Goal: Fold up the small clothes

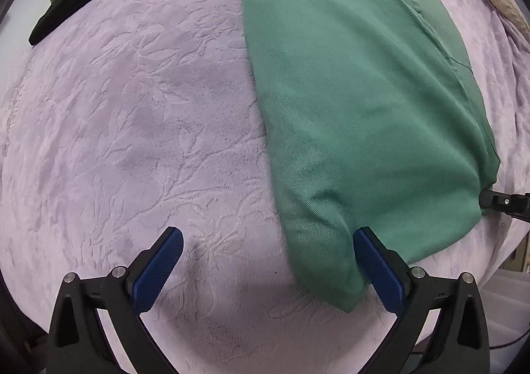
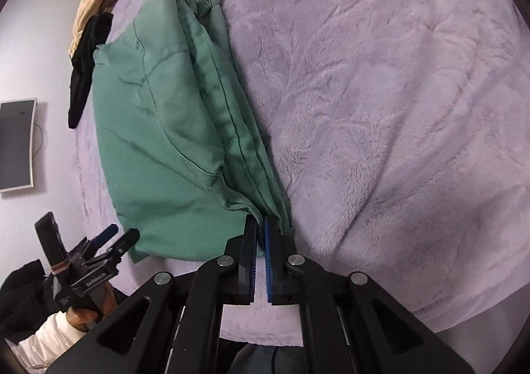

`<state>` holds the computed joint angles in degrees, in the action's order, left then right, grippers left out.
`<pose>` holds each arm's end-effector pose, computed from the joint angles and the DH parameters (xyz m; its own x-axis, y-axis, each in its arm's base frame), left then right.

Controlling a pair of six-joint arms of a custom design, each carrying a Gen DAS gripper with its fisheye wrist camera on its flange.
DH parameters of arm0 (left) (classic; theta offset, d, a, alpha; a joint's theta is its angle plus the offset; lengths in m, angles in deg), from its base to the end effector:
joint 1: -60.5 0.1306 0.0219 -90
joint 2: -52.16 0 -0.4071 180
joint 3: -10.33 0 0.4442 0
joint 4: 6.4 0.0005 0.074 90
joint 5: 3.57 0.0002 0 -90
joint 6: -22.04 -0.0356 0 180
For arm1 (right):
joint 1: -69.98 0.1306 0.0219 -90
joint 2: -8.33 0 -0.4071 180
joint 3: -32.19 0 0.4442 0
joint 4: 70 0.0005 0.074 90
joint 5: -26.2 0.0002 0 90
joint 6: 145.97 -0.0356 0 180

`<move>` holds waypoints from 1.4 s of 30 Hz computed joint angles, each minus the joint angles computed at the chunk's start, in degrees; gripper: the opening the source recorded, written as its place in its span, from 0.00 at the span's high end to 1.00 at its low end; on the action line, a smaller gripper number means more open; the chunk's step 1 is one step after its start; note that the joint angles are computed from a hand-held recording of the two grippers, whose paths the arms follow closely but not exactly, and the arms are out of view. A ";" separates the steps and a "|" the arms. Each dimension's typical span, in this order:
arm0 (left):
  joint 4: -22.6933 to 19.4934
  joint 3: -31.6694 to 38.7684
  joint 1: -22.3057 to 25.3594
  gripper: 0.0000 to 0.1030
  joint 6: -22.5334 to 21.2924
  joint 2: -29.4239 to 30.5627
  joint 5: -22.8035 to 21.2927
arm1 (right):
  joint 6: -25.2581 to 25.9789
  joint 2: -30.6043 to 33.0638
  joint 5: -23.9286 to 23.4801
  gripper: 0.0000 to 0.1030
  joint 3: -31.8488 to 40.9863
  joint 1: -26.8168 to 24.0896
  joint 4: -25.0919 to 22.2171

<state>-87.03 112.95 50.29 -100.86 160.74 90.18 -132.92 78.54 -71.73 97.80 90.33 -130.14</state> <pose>0.5897 -0.1091 0.3610 -0.7267 0.6816 -0.0854 0.6854 0.7279 -0.0225 0.3484 0.1339 0.3791 -0.5808 0.8137 0.0252 0.7358 0.5114 0.4439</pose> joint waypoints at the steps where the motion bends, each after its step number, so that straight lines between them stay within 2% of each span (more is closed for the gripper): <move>1: -0.07 0.12 0.15 0.00 -0.09 -0.04 -0.05 | 1.43 0.07 1.62 0.79 1.28 -0.34 -0.98; 2: -0.04 0.62 0.45 0.00 -0.63 0.14 -0.21 | 2.44 0.32 2.55 0.73 2.11 -0.60 -0.66; 3: 0.37 0.52 0.81 0.00 -1.49 -0.13 -0.44 | 4.02 0.87 3.28 0.55 3.24 -1.22 -0.12; 4: 0.79 0.40 0.68 0.00 -1.72 -0.17 -0.57 | 5.85 2.06 3.50 0.46 4.52 -1.81 0.37; 6: 1.02 0.24 0.70 0.00 -1.66 -0.17 -0.52 | 9.73 5.42 2.89 0.46 7.25 -3.03 0.26; 8: 0.67 0.74 0.56 0.00 -0.88 0.17 -0.54 | 12.23 9.24 1.82 0.50 9.86 -3.59 -0.32; 9: 0.66 0.66 0.57 0.00 -0.77 0.03 -0.59 | 13.19 11.74 1.06 0.58 11.26 -3.45 -0.33; 10: 0.82 0.32 0.41 0.00 -0.60 -0.27 -0.72 | 14.64 12.77 0.55 0.69 11.96 -3.76 -1.78; 12: 0.87 -0.28 0.30 0.00 -0.63 -1.01 -0.98 | 16.88 15.53 2.47 0.76 13.59 -3.43 -6.68; 14: 0.81 -0.58 0.27 0.00 -0.48 -1.35 -1.09 | 17.33 16.72 3.82 0.76 12.95 -3.73 -8.53; 17: 0.99 -1.62 0.48 0.00 -0.47 -2.06 -0.73 | 14.31 15.40 1.69 0.68 9.64 -5.01 -5.85; 19: 0.55 -1.81 0.49 0.00 -0.36 -2.24 -0.41 | 13.36 14.38 1.70 0.68 9.37 -5.02 -5.66; 23: 0.82 -1.95 0.01 0.00 -0.38 -2.78 -1.27 | 10.47 11.68 6.56 0.68 10.77 -4.04 -8.97; 25: 0.49 -1.43 -0.07 0.00 -0.39 -2.64 -1.55 | 8.94 10.17 8.25 0.68 10.98 -4.40 -7.86; 27: 0.36 -0.90 -0.28 0.00 -0.65 -2.41 -1.96 | 9.67 9.79 8.79 0.69 11.78 -4.78 -5.19; 31: 0.32 -0.37 -0.71 0.00 -0.98 -2.07 -2.62 | 15.59 13.34 7.35 0.70 15.27 -5.15 -1.40; 36: 0.56 -0.56 -1.95 0.00 -1.06 -2.55 -3.73 | 16.40 16.28 4.30 0.70 14.05 -6.35 0.32; 38: 0.97 -0.85 -2.06 0.00 -1.06 -2.41 -3.81 | 15.01 16.58 1.94 0.79 12.07 -7.82 1.62; 40: 0.72 -0.79 -2.35 0.00 -0.59 -2.28 -3.82 | 13.93 15.94 0.76 0.94 10.34 -8.71 2.85; 42: 0.41 -0.66 -2.60 0.00 -0.18 -2.17 -3.74 | 14.85 15.16 0.17 0.95 9.52 -8.99 3.27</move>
